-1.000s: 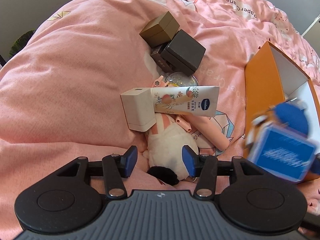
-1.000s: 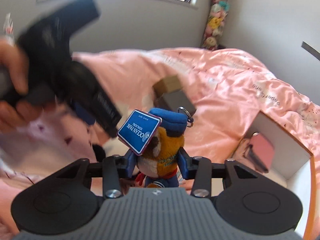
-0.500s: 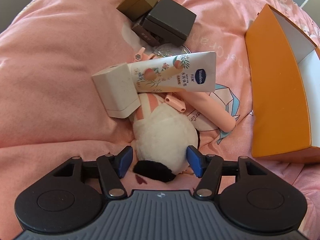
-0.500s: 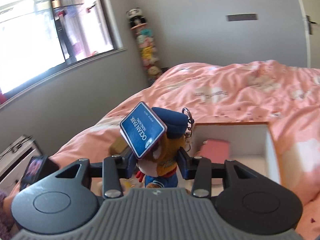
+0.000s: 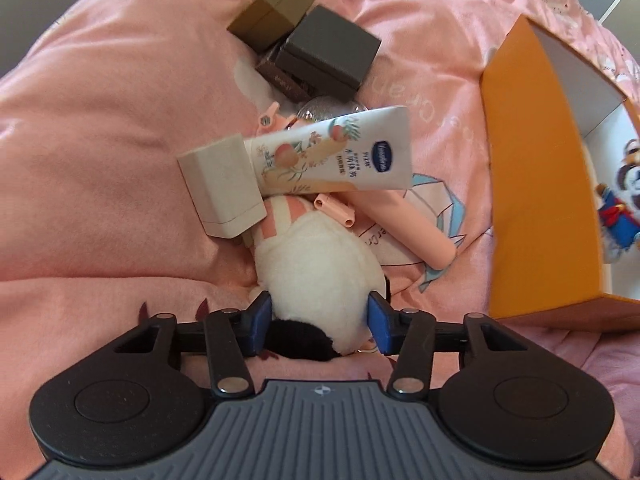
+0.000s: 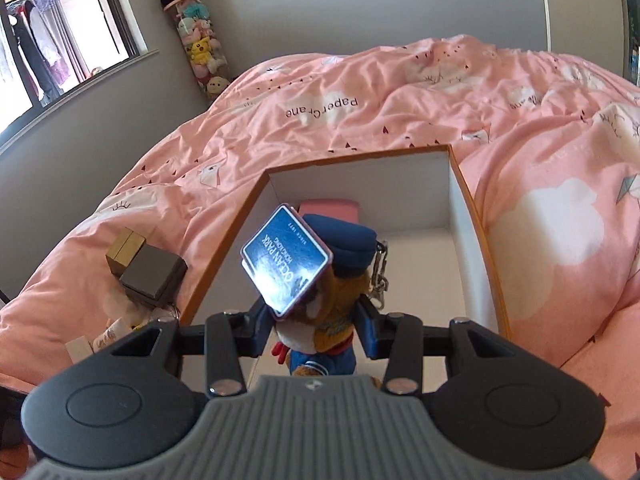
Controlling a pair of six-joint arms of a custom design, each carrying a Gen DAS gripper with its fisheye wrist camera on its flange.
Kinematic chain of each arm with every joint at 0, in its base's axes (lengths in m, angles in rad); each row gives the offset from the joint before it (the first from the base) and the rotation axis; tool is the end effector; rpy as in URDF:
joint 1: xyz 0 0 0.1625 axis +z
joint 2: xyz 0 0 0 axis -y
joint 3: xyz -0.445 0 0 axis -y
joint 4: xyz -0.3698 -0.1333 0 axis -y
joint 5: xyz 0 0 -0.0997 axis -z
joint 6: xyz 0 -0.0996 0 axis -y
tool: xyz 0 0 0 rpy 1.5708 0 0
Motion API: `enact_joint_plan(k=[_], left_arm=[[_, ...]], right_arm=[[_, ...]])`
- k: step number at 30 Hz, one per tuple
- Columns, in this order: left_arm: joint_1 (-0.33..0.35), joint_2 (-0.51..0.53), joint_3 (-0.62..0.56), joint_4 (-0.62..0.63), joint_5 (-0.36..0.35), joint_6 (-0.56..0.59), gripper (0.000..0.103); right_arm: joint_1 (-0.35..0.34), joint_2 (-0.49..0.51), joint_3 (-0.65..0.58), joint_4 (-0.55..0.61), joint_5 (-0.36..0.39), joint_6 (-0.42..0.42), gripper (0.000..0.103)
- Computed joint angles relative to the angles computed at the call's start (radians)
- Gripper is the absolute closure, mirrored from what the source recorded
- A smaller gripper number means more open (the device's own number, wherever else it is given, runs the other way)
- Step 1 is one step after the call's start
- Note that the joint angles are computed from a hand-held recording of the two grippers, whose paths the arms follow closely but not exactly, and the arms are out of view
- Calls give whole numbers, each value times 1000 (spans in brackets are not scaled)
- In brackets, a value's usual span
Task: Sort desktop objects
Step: 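Carry the Ocean Park plush over the box while the left tool grasps the white plush, then lower both plush toys into the box and open both tools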
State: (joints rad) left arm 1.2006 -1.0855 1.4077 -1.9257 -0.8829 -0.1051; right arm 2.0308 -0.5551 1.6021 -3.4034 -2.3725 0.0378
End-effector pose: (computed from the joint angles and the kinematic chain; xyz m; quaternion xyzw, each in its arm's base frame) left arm -0.0557 -0.6869 0.3654 0.1189 0.9338 -0.0943 0.3241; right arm 0.3584 -0.5843 0.0983 0.0322 -0.8630 0.4304 0.2626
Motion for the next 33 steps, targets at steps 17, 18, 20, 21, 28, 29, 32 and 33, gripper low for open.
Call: enact_joint_plan(k=[17, 18, 20, 21, 28, 29, 32, 33], left_arm=[[-137, -113, 96, -314, -205, 225, 48], [-141, -105, 99, -344, -220, 245, 48], [-150, -88, 110, -411, -245, 286, 48], [-154, -78, 113, -436, -257, 303, 48], [-175, -4, 132, -514, -303, 411, 48], [-178, 6, 132, -516, -295, 417, 48], [-178, 26, 138, -511, -281, 432, 48], [-178, 34, 133, -498, -273, 429, 48]], right_arm=[[-27, -50, 45, 24, 67, 25, 57], [-27, -54, 49, 26, 73, 25, 57], [-27, -63, 55, 22, 82, 28, 57], [-27, -68, 60, 19, 88, 28, 57], [-53, -142, 100, 122, 172, 71, 57], [-58, -151, 102, 142, 182, 76, 57], [-73, -176, 103, 208, 214, 86, 57], [-78, -182, 102, 231, 226, 93, 57]])
